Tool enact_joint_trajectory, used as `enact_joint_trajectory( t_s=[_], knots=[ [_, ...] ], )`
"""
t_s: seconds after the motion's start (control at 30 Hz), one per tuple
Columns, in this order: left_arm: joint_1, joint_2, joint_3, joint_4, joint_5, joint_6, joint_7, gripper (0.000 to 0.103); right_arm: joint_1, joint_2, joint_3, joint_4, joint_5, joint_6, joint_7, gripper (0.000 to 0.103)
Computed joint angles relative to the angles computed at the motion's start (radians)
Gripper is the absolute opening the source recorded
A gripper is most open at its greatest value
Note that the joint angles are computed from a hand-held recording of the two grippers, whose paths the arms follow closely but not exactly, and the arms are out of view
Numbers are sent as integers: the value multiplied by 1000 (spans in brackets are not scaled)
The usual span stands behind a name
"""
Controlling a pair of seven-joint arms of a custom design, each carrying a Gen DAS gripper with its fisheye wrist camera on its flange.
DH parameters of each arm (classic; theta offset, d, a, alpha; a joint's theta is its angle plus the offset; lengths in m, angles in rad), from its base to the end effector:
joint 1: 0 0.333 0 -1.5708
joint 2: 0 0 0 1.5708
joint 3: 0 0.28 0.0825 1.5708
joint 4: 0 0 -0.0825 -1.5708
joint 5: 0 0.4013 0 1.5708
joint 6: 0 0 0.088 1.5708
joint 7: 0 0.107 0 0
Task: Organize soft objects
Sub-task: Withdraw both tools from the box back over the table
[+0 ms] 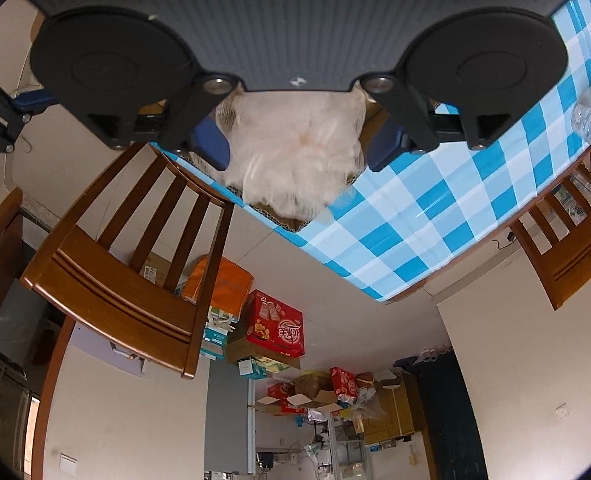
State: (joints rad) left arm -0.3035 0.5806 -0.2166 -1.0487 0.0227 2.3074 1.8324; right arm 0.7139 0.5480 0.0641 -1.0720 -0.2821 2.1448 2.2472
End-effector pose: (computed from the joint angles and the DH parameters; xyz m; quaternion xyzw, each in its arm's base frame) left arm 0.6860 -0.3310 0.5592 -0.3907 0.8553 -0.2918 0.1751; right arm 0.5528 0.5084 0.5450 -0.7341 0.6169 -0.1338 0.2500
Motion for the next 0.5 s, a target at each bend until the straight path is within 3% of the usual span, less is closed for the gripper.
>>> enact_joint_trajectory(
  t_s=[0.13, 0.5],
  knots=[
    [16, -73, 0, -101, -1, 43, 8, 94, 7, 8, -2, 13, -7, -7, 1, 98],
    [84, -350, -1, -464, -50, 159, -20, 95, 37, 46, -17, 73, -34, -23, 14, 99]
  ],
)
